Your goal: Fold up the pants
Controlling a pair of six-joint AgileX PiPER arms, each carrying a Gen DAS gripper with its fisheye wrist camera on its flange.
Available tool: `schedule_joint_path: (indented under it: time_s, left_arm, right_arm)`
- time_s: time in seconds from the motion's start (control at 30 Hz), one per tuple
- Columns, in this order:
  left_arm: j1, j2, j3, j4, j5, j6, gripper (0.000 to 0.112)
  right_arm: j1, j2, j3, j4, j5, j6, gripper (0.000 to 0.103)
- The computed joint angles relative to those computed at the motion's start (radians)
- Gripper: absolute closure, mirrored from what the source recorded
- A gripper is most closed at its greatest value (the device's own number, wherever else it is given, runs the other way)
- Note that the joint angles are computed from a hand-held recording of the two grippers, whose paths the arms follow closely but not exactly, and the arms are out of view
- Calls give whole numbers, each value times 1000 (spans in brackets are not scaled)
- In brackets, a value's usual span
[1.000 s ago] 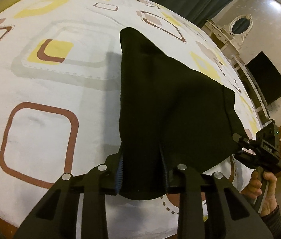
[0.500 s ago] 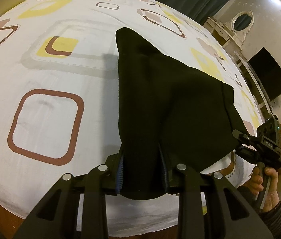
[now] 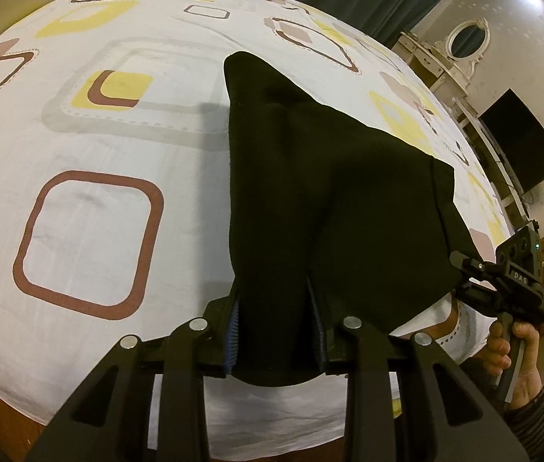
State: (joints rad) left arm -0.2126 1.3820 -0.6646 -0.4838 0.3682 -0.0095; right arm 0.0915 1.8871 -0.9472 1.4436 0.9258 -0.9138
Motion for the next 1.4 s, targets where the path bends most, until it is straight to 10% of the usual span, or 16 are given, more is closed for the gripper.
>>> schedule_joint_path:
  time_s: [1.4]
  left_arm:
    - [10, 2, 10, -44, -4, 47, 79]
  right_arm:
    - [-17, 13, 4, 7, 21, -16, 69]
